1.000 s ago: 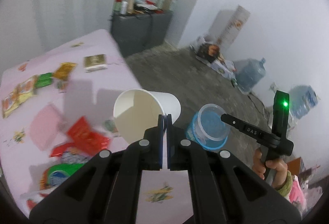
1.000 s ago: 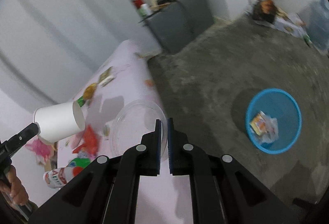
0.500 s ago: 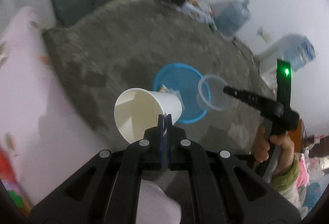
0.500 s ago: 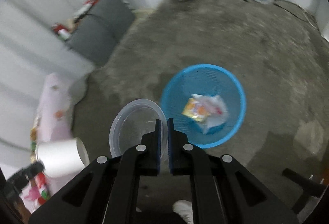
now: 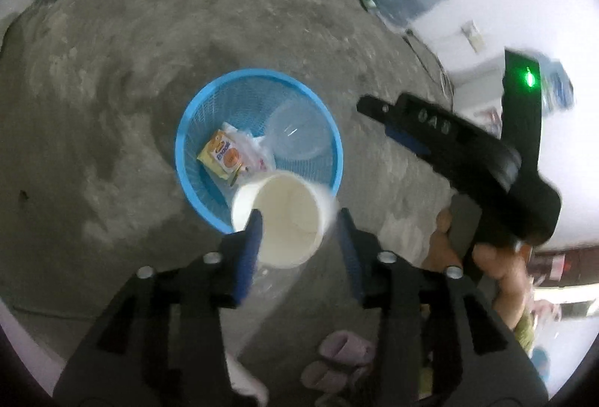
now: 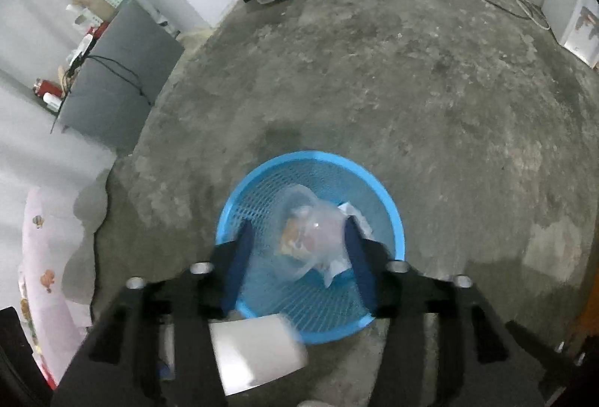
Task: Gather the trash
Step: 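Carry both cups over the blue wastebasket and open both tools to drop them, then move both tools back over the table clutter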
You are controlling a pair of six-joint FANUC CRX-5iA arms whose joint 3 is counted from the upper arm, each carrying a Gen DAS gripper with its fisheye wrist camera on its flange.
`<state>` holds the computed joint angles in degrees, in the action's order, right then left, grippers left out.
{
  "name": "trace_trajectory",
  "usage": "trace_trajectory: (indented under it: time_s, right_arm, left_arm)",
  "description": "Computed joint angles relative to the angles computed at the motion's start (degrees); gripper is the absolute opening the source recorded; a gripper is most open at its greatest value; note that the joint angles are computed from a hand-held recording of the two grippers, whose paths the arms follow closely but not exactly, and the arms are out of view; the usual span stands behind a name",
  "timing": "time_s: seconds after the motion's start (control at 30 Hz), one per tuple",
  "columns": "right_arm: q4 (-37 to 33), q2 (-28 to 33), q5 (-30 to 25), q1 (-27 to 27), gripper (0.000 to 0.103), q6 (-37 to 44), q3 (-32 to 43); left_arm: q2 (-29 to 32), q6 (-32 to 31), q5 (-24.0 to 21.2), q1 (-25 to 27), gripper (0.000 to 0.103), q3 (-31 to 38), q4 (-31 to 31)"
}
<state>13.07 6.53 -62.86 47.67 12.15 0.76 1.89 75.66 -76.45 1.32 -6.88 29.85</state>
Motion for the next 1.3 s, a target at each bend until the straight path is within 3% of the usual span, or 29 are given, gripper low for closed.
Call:
trace_trajectory:
  time_s: [0.23, 0.3, 0.47, 0.63, 0.8, 1.0, 1.17, 1.3]
  right_arm:
    - [2.68, -4.09, 2.57, 2.65, 0.053, -5.59, -4.84]
    - [4.06, -4.8, 2.41, 4.06, 0.059, -7.19, -5.33]
    - [5.85, -6.57, 3.27, 8.44, 0.065, -9.42, -3.97]
    - [7.59, -6.6, 4.16, 13.1, 0.073, -6.6, 1.39]
    - [7.03, -4.35, 3.81, 17.76, 0.079, 0.78, 10.1]
    - [-1.71, 2.71, -0.73, 20.73, 0.081, 14.05, 25.4]
    - [-11.69, 11.77, -6.32, 21.22, 0.081, 23.36, 41.14]
    - [-18.47, 20.83, -11.89, 21.44, 0.081, 28.03, 55.3]
  left_arm:
    - [-2.48, -2.74, -2.4, 1.22, 0.043, 1.15, -2.17]
    - [-3.21, -3.04, -3.96, 2.16, 0.043, 2.67, -3.21]
    - [-5.89, -3.99, -9.95, 6.02, 0.045, 8.3, -6.36]
    - [-9.92, -8.61, -16.22, 12.89, 0.054, 13.18, -7.39]
    - [-15.0, -16.73, -22.89, 25.68, 0.06, 16.67, -5.93]
    - [-19.15, -29.45, -29.01, 48.63, 0.068, 18.92, -0.24]
    - [-17.94, -35.3, -33.57, 70.22, 0.07, 20.63, 5.72]
    - [-15.43, -36.38, -34.09, 80.68, 0.07, 21.18, 7.37]
